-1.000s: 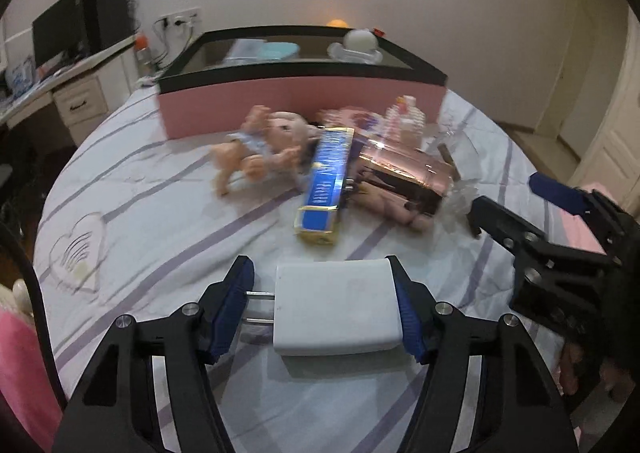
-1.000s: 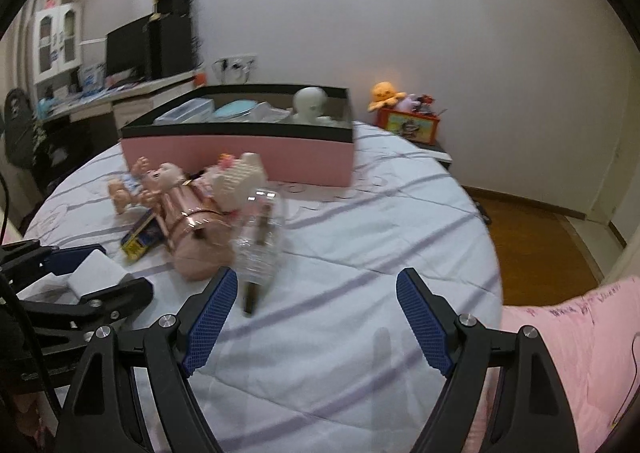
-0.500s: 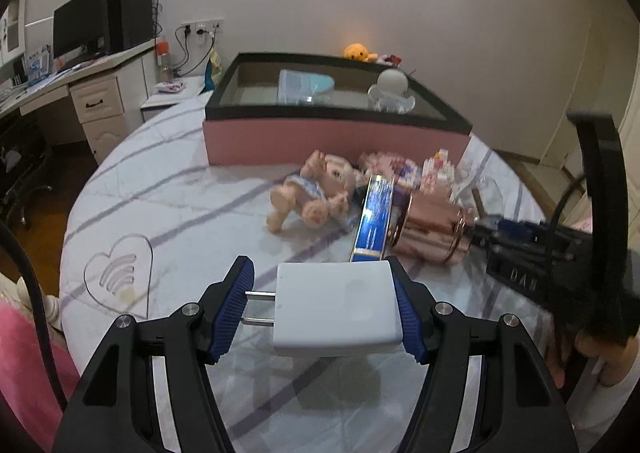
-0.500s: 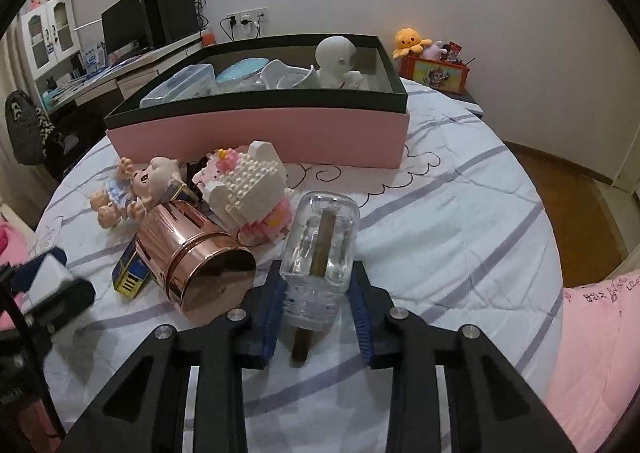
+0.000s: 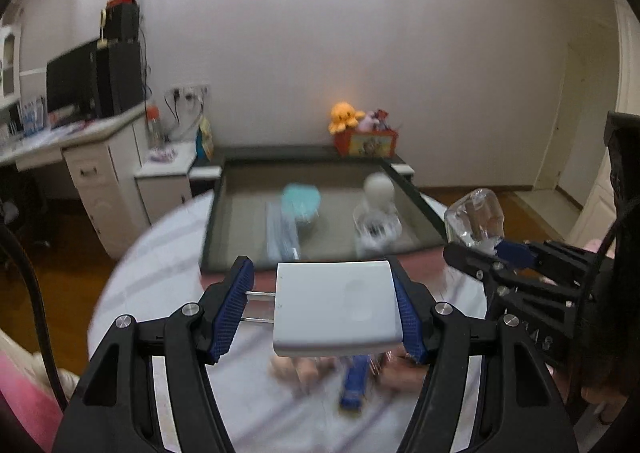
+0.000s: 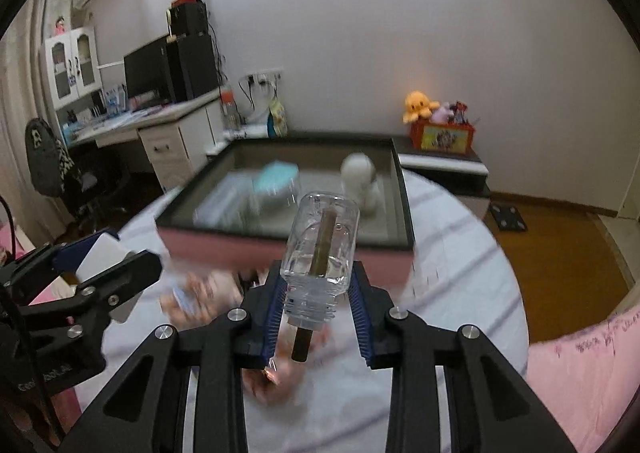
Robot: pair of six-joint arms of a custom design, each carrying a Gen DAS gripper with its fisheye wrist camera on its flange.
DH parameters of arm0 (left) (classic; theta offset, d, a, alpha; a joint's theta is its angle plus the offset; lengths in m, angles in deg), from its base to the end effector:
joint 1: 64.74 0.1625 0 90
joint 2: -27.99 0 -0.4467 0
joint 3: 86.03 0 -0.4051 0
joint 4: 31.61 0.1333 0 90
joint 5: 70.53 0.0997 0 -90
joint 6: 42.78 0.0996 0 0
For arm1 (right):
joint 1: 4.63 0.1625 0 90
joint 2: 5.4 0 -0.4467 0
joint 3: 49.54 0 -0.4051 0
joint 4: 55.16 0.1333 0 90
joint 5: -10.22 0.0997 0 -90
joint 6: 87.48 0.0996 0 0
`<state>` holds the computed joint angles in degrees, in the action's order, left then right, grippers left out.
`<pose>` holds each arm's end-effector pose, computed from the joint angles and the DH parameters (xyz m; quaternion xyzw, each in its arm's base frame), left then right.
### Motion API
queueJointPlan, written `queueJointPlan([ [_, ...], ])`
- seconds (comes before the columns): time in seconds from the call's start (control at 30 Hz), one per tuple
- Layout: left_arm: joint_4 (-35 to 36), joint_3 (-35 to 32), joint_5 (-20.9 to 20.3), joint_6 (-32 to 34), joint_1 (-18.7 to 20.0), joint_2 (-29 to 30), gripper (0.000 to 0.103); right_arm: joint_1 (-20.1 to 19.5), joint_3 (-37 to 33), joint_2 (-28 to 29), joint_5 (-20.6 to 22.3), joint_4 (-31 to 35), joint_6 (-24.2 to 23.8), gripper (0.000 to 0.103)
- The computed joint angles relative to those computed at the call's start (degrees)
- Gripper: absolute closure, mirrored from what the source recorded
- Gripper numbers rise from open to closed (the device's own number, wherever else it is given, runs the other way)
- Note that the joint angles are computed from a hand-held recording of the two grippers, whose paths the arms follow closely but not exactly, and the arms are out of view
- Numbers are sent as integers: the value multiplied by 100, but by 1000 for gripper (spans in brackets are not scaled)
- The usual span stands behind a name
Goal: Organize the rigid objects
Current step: 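Lower the power bank and clear bottle into the pink box, opening both grippers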
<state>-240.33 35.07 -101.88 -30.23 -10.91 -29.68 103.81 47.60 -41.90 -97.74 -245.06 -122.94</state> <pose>-0.1303 -0.5482 0.2301 0.1115 0.7973 -0.4848 0.3419 0.3171 -0.6267 0.0649 0.3749 -0.8531 0.3064 0.1945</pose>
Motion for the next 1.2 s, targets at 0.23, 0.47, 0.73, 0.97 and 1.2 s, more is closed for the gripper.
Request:
queueJointPlan([
  [0.23,441,-1026,-46,585,563,203,36,135,-1254,578,50,1038,297,71],
  [0.47,1768,-1724,-142,59,1174,293,36,113,-2836,1488,-368,2661,735,71],
  [0.73,2059,-1873,-295,-227,1369,361,36,78,-3327,1853,-626,3088,771,71],
  [0.97,2032,-1783,-162,-271,1338,287,24,96,-3401,1904,-703,3041,781,56],
  [1.2,560,-1087,142,454,806,114,15,151,-2570,1451,-463,2008,705,45],
])
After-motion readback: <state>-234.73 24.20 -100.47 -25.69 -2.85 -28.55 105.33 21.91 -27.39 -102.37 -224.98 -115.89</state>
